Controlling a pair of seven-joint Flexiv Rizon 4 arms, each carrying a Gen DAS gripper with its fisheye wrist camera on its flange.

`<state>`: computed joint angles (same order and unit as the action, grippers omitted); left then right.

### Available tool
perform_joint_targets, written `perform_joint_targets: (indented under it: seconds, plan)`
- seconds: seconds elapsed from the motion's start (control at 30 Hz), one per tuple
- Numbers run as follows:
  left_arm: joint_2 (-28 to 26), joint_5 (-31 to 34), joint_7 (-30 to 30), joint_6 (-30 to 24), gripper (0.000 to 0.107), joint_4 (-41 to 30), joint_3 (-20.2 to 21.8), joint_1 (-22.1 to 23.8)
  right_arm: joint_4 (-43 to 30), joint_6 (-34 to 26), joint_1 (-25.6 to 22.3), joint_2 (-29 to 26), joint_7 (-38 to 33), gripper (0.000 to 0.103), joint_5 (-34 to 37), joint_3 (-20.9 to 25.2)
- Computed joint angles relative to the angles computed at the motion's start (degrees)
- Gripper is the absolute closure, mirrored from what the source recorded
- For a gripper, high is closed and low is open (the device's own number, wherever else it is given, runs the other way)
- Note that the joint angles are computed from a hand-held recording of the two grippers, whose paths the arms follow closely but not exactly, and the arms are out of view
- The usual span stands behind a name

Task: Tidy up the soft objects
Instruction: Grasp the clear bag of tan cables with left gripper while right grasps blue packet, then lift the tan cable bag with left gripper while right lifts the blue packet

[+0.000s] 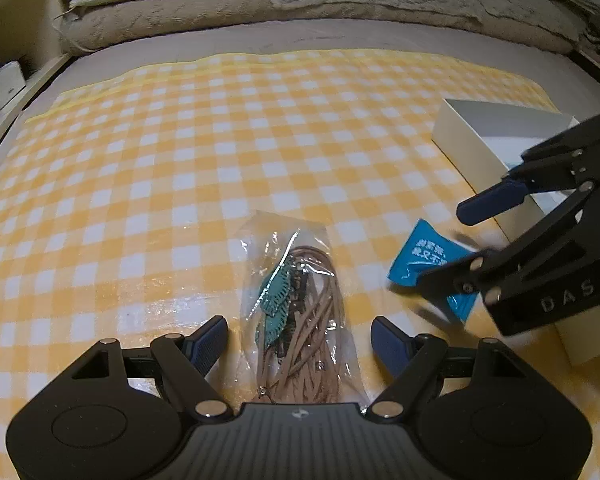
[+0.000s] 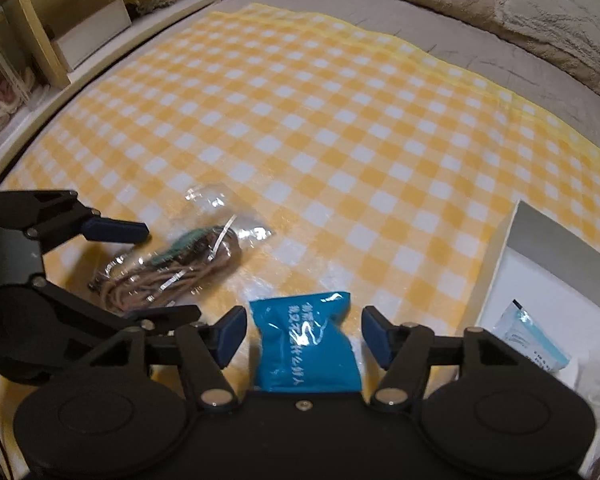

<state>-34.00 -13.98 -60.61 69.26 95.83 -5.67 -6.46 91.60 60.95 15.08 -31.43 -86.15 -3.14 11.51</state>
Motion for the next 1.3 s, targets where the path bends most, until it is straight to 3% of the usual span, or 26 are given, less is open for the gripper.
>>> perform_joint_targets:
  seconds: [0.1,0.47,0.57,0.6,0.67,0.83,1.3]
  plan:
    - [-0.91,3.88,-1.07,-1.66,0.027,-2.46,3.10,-2.10,-0.76,-1.67,-1.20,-0.58,-3.46,0.034,0.95,1.38]
    - [-1.65,-0.07,-2.18,-2.60,0.028,-3.15,0.39,0.19,-1.70,-2.73,-0.13,-1.73,-4.01,0.050,0.97,0.32]
    - [-1.72,0.26,-3.36,-2.48,0.038,-3.40,0.90,-0.44,-1.10,-2.05,0.29,-1.27,-3.81,0.055,0.29,-0.16]
    - [-1.83,0.44,-3.44,-2.55,0.047,-3.63,0.92,-0.53,-0.79,-1.52,0.59,-1.15,-3.31,0.056,-0.01,-0.43]
    - [-2.44,0.59,-3.77,-2.86,0.050,-4.63,0.90,-0.78,-0.19,-0.44,0.66,-0.80,-2.73,0.057,-0.24,-0.56]
    - [-2.55,0.00,-3.48,-1.77,0.070,-4.80,-0.11,-0.26,1.01,1.19,0.58,-0.02,-1.71,0.060,-0.85,-0.72]
    - [1.96,-4.69,-1.08,4.95,0.074,-0.38,-3.87,1.72,6.31,7.48,0.31,4.74,1.77,0.062,-1.63,-0.85]
